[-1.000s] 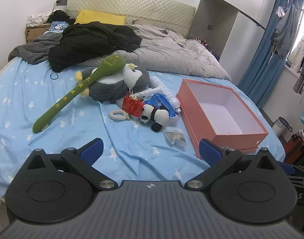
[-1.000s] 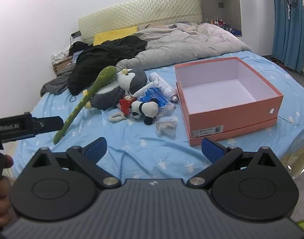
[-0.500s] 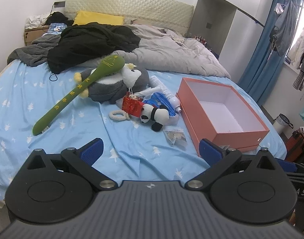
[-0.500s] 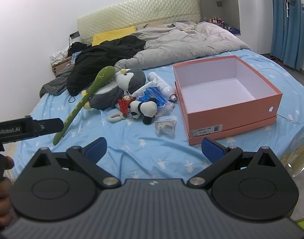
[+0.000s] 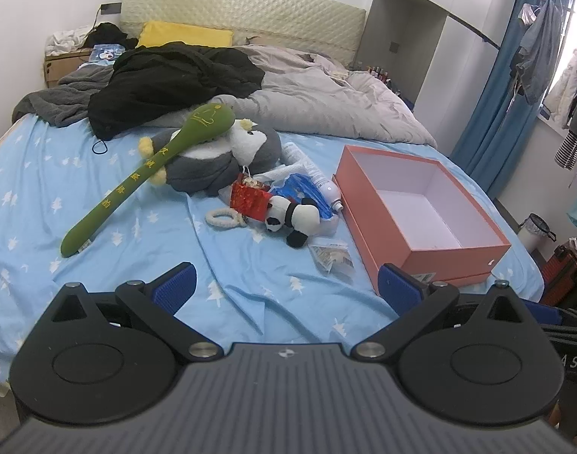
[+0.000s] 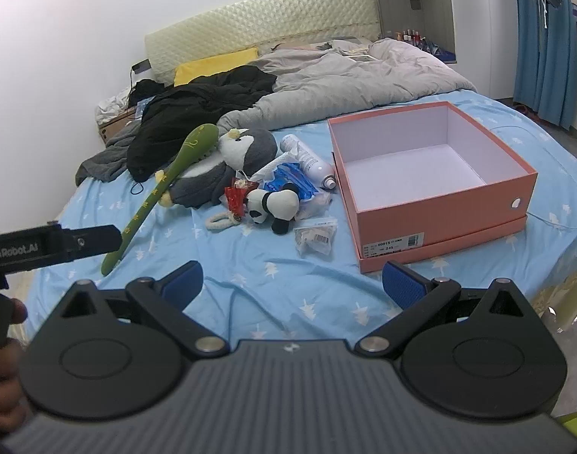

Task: Organize soft objects

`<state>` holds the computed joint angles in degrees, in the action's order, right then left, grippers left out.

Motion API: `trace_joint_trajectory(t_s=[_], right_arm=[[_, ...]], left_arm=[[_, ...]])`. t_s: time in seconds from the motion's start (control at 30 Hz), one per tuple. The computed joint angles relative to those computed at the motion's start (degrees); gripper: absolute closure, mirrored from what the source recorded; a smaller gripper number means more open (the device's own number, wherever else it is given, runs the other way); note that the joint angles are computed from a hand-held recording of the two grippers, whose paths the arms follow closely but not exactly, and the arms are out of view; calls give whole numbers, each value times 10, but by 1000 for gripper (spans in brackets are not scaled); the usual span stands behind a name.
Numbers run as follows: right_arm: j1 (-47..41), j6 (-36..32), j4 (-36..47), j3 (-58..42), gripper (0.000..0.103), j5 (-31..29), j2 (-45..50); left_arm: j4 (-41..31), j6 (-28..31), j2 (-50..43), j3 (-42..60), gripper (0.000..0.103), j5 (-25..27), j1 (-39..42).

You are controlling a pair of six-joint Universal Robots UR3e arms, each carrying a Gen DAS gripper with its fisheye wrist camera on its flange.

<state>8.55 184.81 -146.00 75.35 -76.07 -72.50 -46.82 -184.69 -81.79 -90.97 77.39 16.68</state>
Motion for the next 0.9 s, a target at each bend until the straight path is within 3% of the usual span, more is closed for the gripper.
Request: trace_joint_trajectory(t_s=[0.9], right_arm=[[0,10,-2,-1,0,1,15]], left_arm=[[16,16,-13,-23,0,3,3]])
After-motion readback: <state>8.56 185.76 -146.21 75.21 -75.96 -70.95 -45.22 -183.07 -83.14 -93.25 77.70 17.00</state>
